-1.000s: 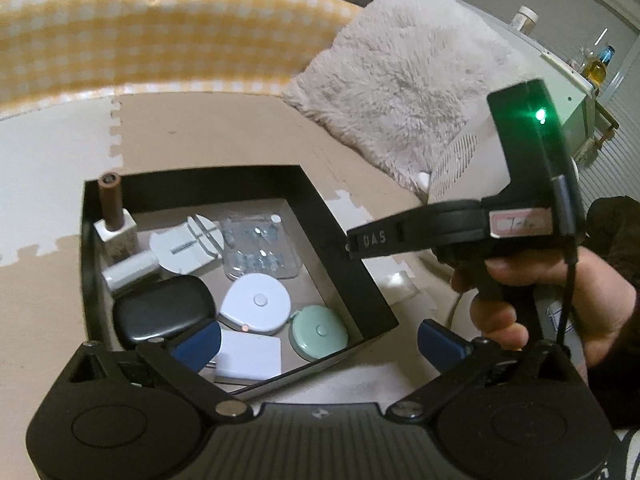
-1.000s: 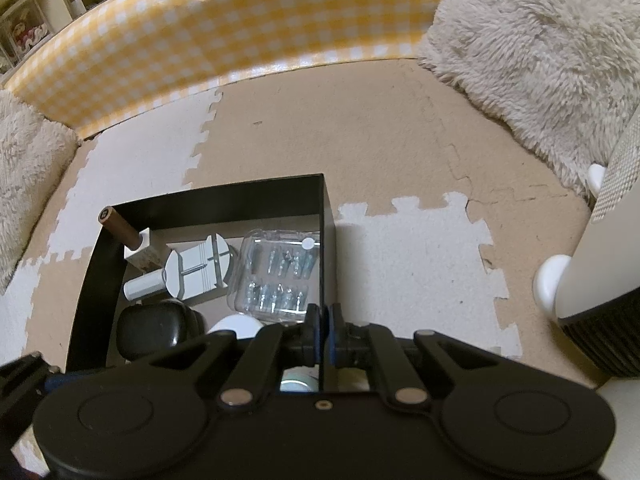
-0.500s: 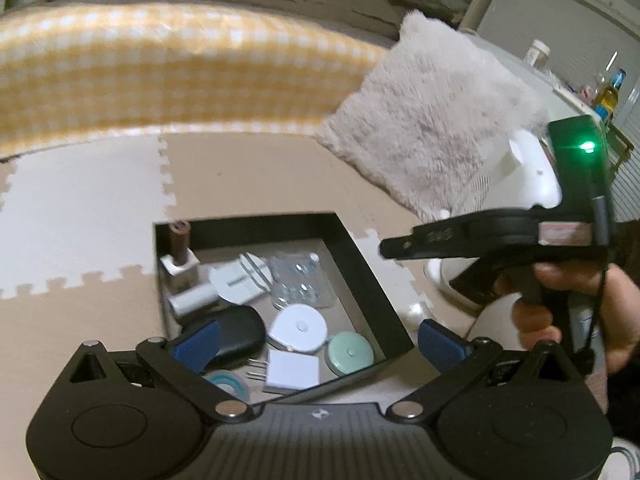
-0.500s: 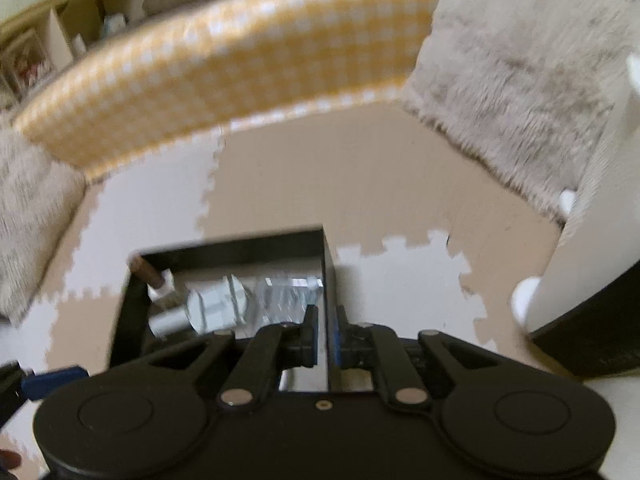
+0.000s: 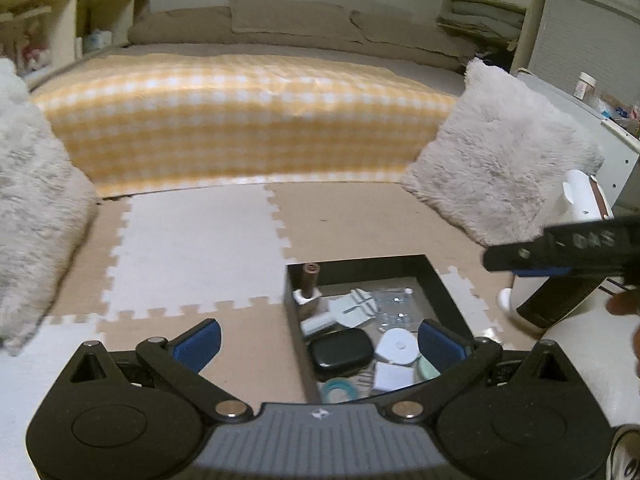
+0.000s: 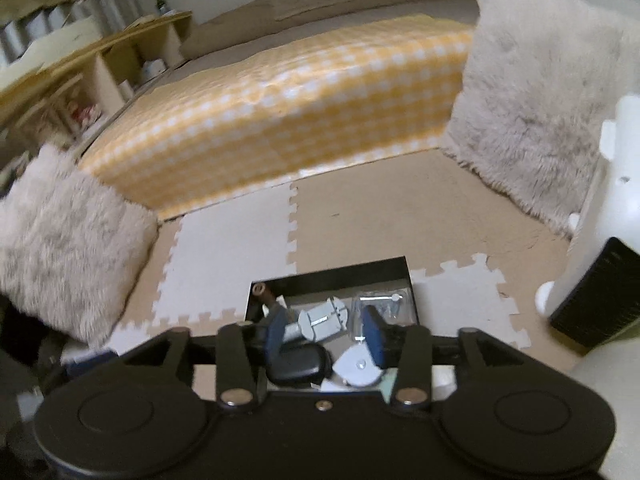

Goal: Organize rigid objects

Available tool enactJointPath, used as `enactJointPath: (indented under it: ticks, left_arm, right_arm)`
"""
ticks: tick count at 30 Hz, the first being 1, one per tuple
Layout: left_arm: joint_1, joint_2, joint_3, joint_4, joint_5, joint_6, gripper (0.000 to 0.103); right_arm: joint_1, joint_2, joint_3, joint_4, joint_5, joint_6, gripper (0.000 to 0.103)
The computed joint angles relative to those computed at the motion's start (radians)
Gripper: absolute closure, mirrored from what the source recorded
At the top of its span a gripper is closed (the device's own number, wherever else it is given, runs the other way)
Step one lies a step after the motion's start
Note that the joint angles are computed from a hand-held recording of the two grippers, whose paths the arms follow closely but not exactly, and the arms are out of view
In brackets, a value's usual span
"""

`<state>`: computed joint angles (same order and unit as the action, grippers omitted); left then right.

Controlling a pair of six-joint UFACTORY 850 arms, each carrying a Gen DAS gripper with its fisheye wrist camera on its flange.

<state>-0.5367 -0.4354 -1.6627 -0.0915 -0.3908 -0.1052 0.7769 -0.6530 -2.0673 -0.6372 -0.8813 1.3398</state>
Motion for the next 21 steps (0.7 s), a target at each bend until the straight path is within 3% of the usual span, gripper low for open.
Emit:
enactJointPath:
  ticks: [8,12,17,21]
  left_arm:
    - [0.011,0.095,0.103,0.090,0.059,-0.042,0.000]
    - [0.008,0.142,0.154,0.228,0.086,-0.161,0.000]
    - [0.012,0.199,0.223,0.276,0.118,-0.203,0.000]
    - [0.018,0.234,0.270,0.294,0.127,-0.232,0.000]
  right_arm:
    - [0.079,0.065,0.064,-0.068,-0.013,0.115,0.040]
    - [0.114,0.094,0.102,-0.093,-0.010,0.149,0.020]
    - [0.168,0.083,0.097,-0.179,-0.120,0.176,0.014]
    - [0.194,0.090,0.126,-0.216,-0.161,0.206,0.005]
